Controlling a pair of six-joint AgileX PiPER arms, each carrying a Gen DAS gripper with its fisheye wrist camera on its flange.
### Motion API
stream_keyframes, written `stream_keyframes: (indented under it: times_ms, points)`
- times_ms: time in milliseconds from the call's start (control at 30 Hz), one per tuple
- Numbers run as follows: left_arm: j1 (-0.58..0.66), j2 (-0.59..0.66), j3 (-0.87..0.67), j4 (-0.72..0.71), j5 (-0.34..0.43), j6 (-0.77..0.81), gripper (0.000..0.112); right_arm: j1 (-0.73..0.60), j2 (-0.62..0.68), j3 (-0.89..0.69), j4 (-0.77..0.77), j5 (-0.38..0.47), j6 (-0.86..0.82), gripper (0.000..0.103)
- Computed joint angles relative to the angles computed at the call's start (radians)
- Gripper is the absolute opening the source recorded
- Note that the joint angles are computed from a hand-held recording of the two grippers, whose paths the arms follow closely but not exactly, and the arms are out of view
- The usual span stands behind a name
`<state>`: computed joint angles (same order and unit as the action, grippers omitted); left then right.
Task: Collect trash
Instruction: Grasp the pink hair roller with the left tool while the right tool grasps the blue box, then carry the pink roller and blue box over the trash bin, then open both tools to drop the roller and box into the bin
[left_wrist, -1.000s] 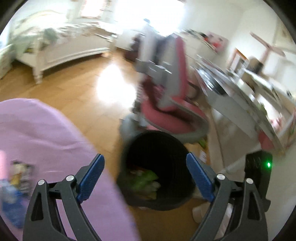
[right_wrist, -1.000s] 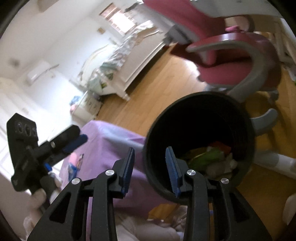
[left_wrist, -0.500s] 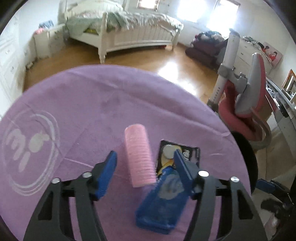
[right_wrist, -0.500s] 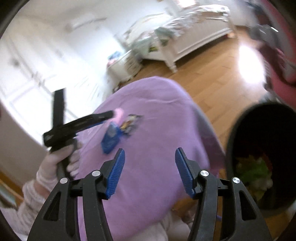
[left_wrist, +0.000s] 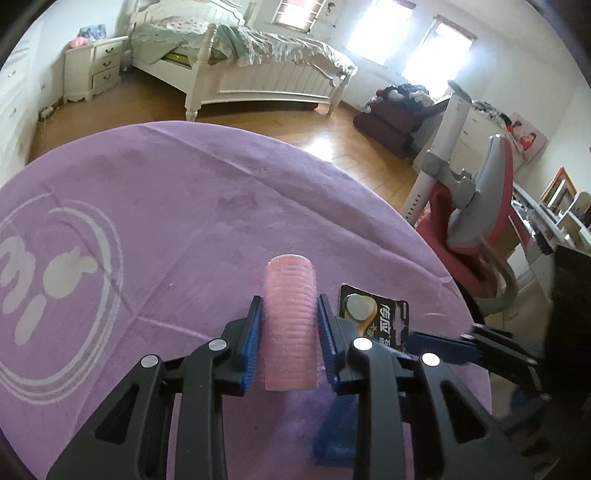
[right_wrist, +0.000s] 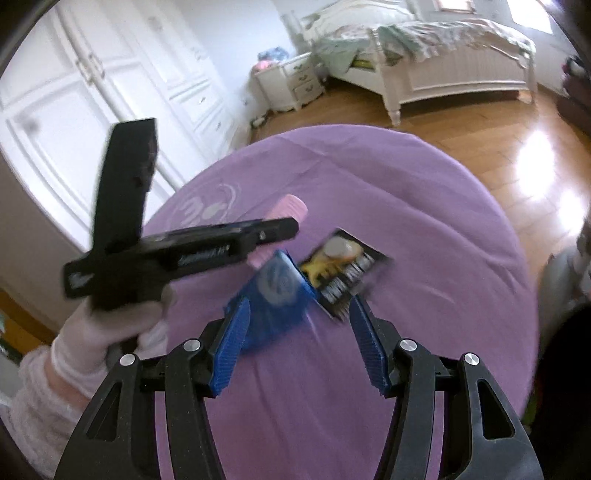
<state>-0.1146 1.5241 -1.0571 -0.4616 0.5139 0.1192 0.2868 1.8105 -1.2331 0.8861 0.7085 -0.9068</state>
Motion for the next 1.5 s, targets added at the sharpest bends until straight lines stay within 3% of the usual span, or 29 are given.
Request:
stream_keyframes:
  times_ms: [133,233,267,367,600,833,1067,1233,1500]
  points:
    - [0.018,-0.034,0.039,-0.028,-0.016,0.011,0.029,0.073,0.094,-0.126,-0.134,0.002,0.155,0.057]
    - [0.003,-0.062,0.054,-0.016,-0.026,-0.019,0.029,0.089,0.083,-0.115,-0.136,-0.012,0.154,0.031]
    - [-0.003,-0.074,0.060,-0.013,-0.029,-0.025,0.029,0.092,0.069,-0.092,-0.111,-0.029,0.137,0.025]
    - [-0.038,-0.111,0.061,0.010,-0.027,-0.057,0.029,0.042,0.008,-0.014,0.018,-0.023,0.017,0.018]
    - [-0.264,-0.123,-0.035,0.240,-0.019,-0.292,0.029,-0.213,-0.224,0.244,0.327,0.054,-0.236,0.017]
    - [-0.505,0.043,-0.238,0.259,-0.028,-0.319,0.029,-0.687,-0.354,0.398,0.427,0.200,-0.346,0.017]
    - [-0.630,0.300,-0.500,0.139,0.021,-0.226,0.029,-1.069,-0.255,0.382,0.410,0.284,-0.451,0.017]
    - [-0.683,0.471,-0.719,0.149,0.112,-0.236,0.029,-1.184,-0.146,0.351,0.413,0.286,-0.491,0.017]
    - [-0.729,0.603,-0.906,0.212,0.211,-0.278,0.029,-1.244,-0.025,0.306,0.425,0.281,-0.523,0.017]
